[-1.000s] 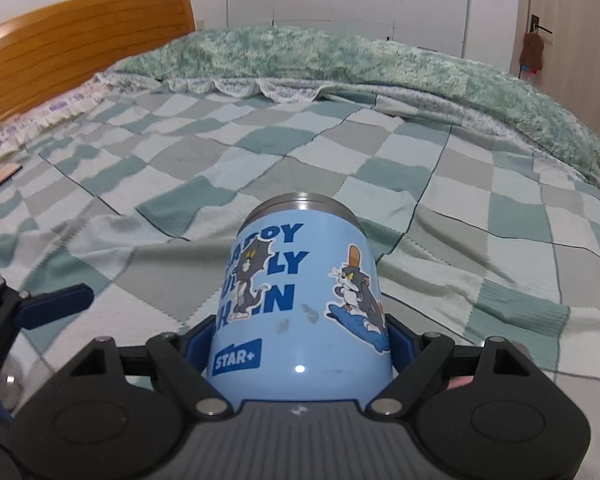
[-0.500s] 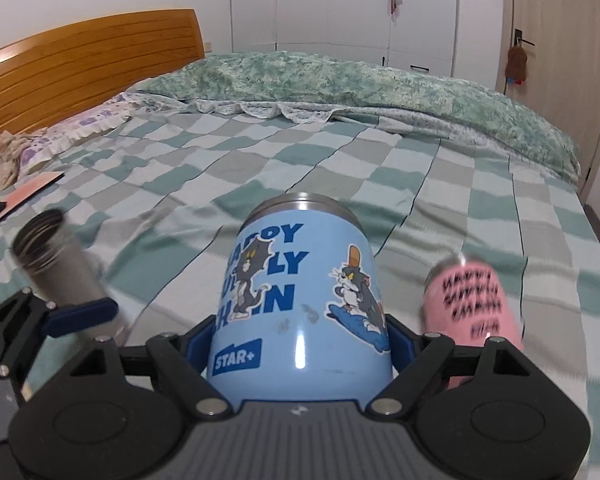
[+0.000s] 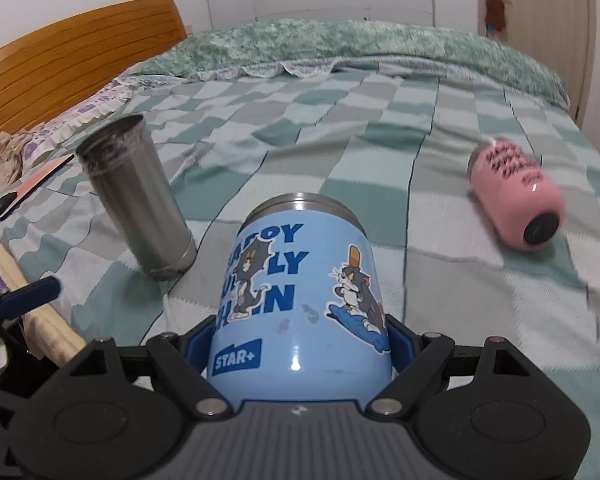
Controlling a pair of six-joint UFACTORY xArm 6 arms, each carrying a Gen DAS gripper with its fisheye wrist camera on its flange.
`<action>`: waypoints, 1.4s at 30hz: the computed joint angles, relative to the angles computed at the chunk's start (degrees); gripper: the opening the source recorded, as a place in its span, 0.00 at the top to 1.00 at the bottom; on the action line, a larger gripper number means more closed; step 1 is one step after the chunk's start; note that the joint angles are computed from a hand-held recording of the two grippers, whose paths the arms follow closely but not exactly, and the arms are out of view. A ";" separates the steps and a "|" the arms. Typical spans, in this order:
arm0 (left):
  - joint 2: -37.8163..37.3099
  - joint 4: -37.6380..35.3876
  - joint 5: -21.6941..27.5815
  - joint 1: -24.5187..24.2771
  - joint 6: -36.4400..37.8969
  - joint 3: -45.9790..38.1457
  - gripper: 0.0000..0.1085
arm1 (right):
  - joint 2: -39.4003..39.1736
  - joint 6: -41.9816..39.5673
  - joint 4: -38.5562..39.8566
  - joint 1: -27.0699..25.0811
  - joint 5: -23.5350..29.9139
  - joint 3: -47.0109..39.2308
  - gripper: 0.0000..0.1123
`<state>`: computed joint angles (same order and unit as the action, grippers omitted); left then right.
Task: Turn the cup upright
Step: 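Close the right tool on the light-blue cup and lift it off the bed, then pass the light-blue cup into the left tool's fingers while the right tool releases it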
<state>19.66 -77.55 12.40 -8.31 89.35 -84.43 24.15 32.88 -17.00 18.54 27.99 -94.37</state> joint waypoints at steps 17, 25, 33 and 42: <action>-2.71 1.93 -4.65 -0.45 -1.91 2.43 0.05 | -6.30 1.73 -4.34 -0.95 -6.42 7.34 0.08; -3.29 24.77 -7.34 -3.27 -26.44 3.17 0.05 | -15.29 -4.84 -1.94 -6.98 -12.29 17.52 0.08; -1.90 51.82 -1.02 -5.72 -52.78 -0.73 0.05 | -18.92 -16.71 4.28 -12.48 -14.96 24.51 0.08; 6.05 71.72 15.30 -7.40 -73.46 -15.87 0.05 | -18.00 -40.56 21.16 -14.17 -18.60 26.35 0.08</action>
<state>25.70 -5.82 27.70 -15.71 15.89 -100.30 6.15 -7.67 4.17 4.37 9.39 -68.02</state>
